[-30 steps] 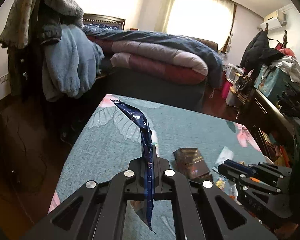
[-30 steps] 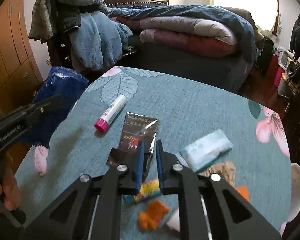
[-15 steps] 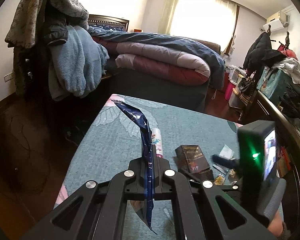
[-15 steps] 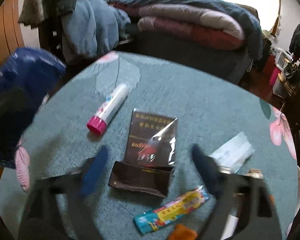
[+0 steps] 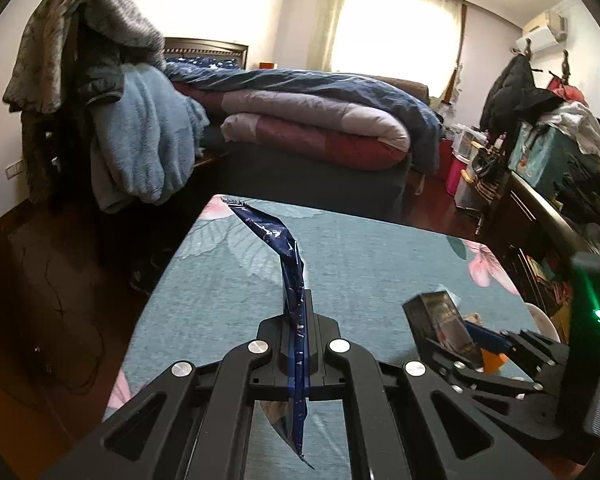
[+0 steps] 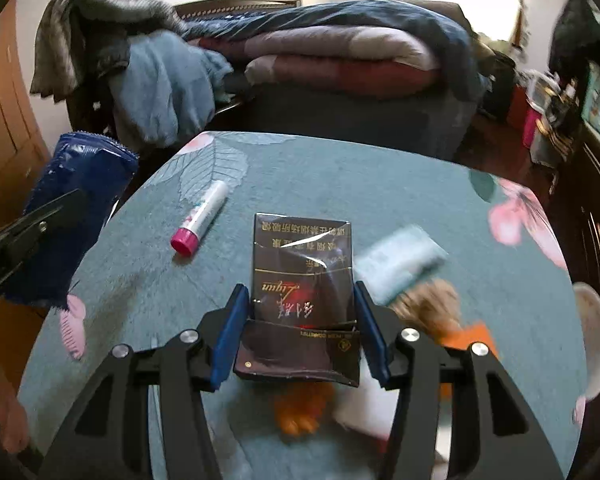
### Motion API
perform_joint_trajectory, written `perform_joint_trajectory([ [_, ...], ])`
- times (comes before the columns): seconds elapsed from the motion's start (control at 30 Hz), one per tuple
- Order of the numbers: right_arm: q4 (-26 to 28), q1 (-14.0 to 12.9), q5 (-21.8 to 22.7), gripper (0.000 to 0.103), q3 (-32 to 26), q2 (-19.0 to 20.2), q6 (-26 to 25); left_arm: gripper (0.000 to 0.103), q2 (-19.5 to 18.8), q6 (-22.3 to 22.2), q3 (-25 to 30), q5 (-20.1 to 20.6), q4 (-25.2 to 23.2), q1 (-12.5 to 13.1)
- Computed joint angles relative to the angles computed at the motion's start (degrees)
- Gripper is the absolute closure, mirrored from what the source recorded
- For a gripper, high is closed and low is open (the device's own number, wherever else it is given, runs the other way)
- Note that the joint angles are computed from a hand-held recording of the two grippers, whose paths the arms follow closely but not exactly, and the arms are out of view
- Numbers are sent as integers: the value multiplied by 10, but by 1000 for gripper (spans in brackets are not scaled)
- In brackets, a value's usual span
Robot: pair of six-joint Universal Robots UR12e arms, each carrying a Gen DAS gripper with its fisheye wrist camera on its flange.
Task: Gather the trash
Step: 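Grasp the blue biscuit wrapper with the left gripper while the right grasps the dark cigarette box, then carry wrapper and box to the wastebasket and open both grippers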
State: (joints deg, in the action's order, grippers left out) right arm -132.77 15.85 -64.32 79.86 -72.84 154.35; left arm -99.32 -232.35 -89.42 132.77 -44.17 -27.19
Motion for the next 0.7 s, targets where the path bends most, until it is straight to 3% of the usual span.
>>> perform_joint_trajectory([
  [0.47, -38, -97, 65, 50, 66, -62, 51, 100, -68, 86, 91, -16, 42, -31],
  [0.7, -60, -133, 92, 50, 80, -74, 75, 100, -109, 137, 150, -31, 53, -41],
])
